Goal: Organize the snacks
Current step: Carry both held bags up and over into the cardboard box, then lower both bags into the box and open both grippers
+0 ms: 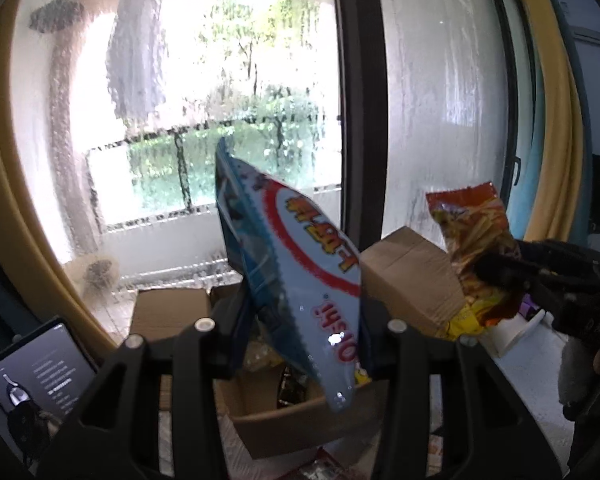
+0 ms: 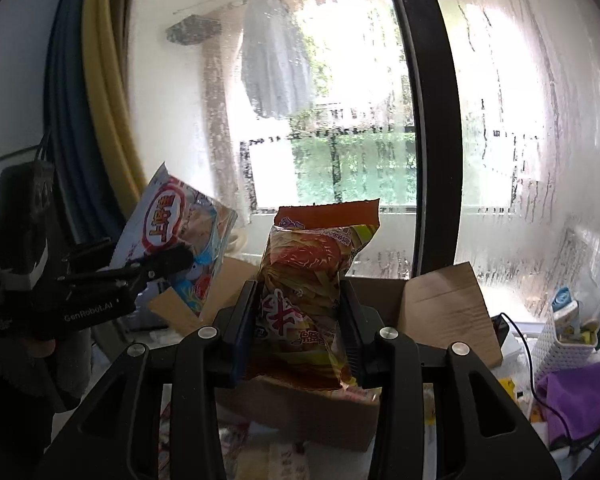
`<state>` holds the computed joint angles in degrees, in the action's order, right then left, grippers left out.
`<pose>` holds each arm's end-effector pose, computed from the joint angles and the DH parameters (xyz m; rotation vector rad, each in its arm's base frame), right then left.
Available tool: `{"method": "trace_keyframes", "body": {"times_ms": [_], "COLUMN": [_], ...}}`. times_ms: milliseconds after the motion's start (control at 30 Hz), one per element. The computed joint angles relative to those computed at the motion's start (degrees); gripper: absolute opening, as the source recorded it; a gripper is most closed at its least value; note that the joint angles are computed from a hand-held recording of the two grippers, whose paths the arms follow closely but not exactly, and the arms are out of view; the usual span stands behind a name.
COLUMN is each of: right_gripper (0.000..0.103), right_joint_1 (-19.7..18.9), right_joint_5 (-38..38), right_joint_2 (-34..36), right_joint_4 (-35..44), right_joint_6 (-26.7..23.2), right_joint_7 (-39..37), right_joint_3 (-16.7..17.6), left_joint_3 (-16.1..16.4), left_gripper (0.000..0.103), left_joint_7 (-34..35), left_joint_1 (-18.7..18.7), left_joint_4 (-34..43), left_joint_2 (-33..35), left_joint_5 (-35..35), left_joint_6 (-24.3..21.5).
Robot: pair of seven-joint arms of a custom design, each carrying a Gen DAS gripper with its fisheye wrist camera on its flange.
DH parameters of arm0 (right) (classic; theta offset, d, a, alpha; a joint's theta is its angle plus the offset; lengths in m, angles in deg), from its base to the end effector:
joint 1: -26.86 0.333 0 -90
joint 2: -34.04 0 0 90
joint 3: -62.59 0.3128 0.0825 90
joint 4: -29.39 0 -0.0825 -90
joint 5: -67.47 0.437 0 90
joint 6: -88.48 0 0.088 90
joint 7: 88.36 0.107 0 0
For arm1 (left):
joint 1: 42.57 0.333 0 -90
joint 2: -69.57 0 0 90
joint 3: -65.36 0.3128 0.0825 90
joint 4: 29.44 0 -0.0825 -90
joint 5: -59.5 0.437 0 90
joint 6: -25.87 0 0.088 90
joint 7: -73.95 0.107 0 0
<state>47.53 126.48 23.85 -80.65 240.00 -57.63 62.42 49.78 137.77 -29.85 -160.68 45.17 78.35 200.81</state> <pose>0.5764 0.1913 0.6521 -1.8052 0.8519 -0.4041 0.5215 -0.0725 0.6301 -1.5145 1.4449 -0.9705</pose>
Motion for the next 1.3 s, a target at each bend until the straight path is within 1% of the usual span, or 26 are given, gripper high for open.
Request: {"method": "trace_keyframes", "body": {"times_ms": [167,233,267,300,400,467,500,567,600,633,700,767,867,1000,1067,1133,1167,1233,1267,1300], "right_gripper": [0.041,0.041,0.041,0.041,0.041,0.041,0.041,0.041,0.041,0.041,0.041,0.041,0.041,0.041,0.042,0.042,0.042,0.042,0.044,0.046], "right_joint_1": [-1.3,-2.3,-2.7,-3.1,-4.3,-5.0,-5.2,-5.8,-5.9,-6.1,-6.5,-6.9,-7.1,-6.7,-6.3,-5.7,-5.5,-5.2,-5.1,-5.1], "right_joint_5": [-2.6,-4.3,-4.8,-5.6,-8.0,-10.1,-11.4,-13.8,-15.5,-17.3,-19.8,-22.4,-26.2,-31.1,-33.4,-35.9,-36.9,-38.8,-39.4,-40.0], "right_joint_2": [6.7,9.1,9.7,11.0,14.5,16.4,17.8,19.9,21.1,22.4,24.8,27.1,31.4,37.1,39.4,40.9,41.8,42.9,42.5,42.5], "right_joint_4": [7.0,9.5,10.2,11.6,15.5,17.6,19.1,21.3,22.7,24.2,26.6,29.3,34.2,40.7,43.5,45.4,46.4,47.5,46.9,46.7], "right_joint_6": [0.2,0.4,0.3,0.4,0.0,0.1,0.0,-0.1,-0.4,-1.0,-1.5,-2.9,-5.1,-8.5,-10.1,-11.6,-12.3,-12.9,-12.8,-12.6], "right_joint_7": [3.1,4.6,5.1,5.9,7.9,9.5,10.7,12.5,13.5,14.8,16.8,18.8,21.7,25.8,27.9,30.6,31.7,33.8,34.4,35.0], "right_joint_3": [1.0,1.9,2.3,2.7,4.0,4.8,5.1,5.9,6.2,6.4,7.0,7.5,8.1,8.5,8.5,8.1,7.9,7.6,7.6,7.5], "left_joint_3": [2.1,4.1,6.1,7.0,6.3,6.6,6.7,6.8,7.5,8.3,9.5,10.2,9.7,10.3,10.6,12.4,12.4,11.6,11.5,11.6], "left_gripper": [0.045,0.045,0.045,0.045,0.046,0.046,0.046,0.046,0.046,0.046,0.046,0.046,0.046,0.047,0.049,0.05,0.051,0.058,0.067,0.071], "left_joint_7": [1.7,3.3,5.6,6.7,4.8,4.0,3.3,-0.1,0.7,2.8,5.7,6.2,14.9,16.2,15.8,11.1,10.8,12.1,12.2,11.6], "left_joint_1": [-1.5,-3.6,-5.8,-6.8,-5.5,-5.6,-5.5,-5.3,-6.0,-6.8,-7.7,-8.5,-8.4,-8.8,-9.1,-10.9,-10.9,-10.5,-10.5,-10.7], "left_joint_4": [5.4,7.8,9.2,9.9,14.2,16.9,18.2,21.8,23.4,24.7,24.9,27.3,28.9,33.1,35.2,37.6,38.1,38.1,38.1,38.3], "left_joint_2": [6.1,8.8,10.4,11.2,14.8,17.2,18.3,21.2,22.7,24.2,24.9,27.2,29.4,33.4,35.1,36.8,37.1,37.1,37.0,37.2], "left_joint_5": [-0.7,-2.2,-4.4,-5.6,-3.5,-2.2,-0.9,4.6,4.3,1.9,-1.2,-1.2,-13.0,-17.1,-17.6,-12.4,-11.9,-13.2,-13.3,-12.8], "left_joint_6": [-1.2,-1.6,-1.7,-1.8,-3.1,-3.9,-4.3,-6.2,-7.1,-7.7,-8.4,-9.9,-11.7,-15.3,-17.8,-21.0,-21.8,-22.0,-21.9,-21.8]}}
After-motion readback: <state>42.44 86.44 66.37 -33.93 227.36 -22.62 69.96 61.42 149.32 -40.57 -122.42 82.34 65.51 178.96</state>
